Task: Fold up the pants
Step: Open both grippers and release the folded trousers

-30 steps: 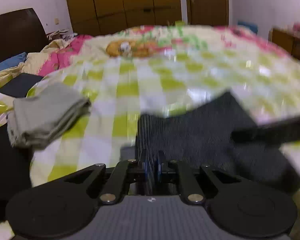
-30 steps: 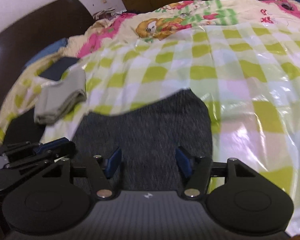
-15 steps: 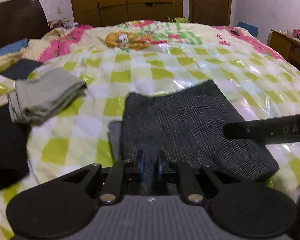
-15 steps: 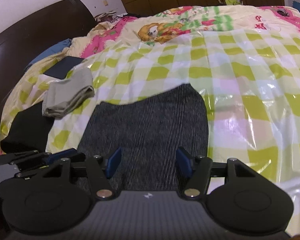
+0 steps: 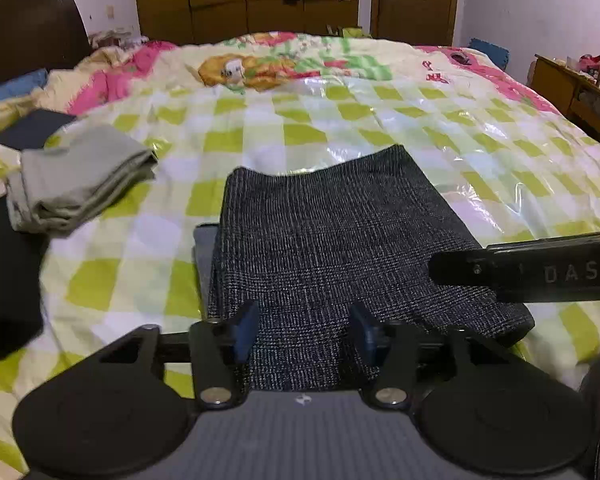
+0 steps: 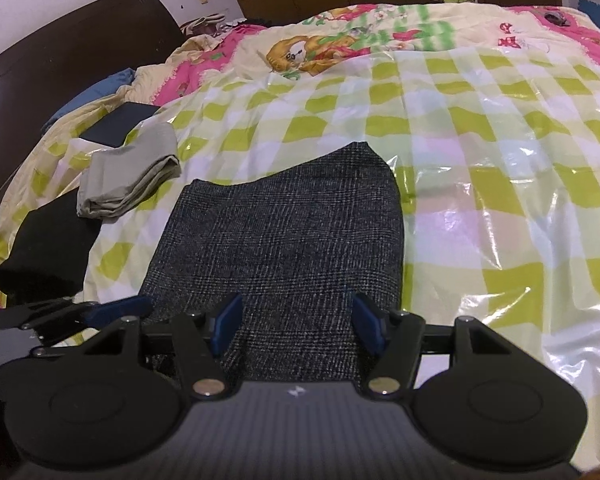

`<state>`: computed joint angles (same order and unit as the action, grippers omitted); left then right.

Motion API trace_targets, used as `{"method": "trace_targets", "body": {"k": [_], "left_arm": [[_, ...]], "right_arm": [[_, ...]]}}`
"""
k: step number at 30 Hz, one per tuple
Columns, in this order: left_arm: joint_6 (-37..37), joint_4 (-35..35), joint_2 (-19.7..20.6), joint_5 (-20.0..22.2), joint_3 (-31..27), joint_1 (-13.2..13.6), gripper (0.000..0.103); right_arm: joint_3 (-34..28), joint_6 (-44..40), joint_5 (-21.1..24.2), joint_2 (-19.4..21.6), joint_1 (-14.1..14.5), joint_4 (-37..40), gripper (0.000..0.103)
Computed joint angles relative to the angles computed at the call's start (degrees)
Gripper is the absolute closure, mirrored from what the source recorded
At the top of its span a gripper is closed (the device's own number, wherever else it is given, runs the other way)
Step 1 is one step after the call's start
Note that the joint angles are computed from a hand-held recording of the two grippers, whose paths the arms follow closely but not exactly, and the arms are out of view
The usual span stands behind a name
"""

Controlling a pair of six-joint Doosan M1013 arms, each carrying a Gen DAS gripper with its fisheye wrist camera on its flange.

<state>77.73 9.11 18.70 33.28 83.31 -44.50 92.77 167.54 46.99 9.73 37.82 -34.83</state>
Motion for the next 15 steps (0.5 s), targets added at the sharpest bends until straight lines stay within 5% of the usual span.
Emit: {"method": "trace_targets", "body": {"k": [4, 15], "left_arm": [[-7.09, 4.10, -0.99, -1.63, 1.10, -0.42, 0.002], [-17.10, 13.16, -2.23, -0.09, 2.70, -1.21, 0.000]], "right_arm": [[0.08, 0.88, 0.64, -0.36, 0.77, -1.00, 0.040], [0.09, 2.60, 2.29, -0.96, 2.47, -3.37, 0.039]]}}
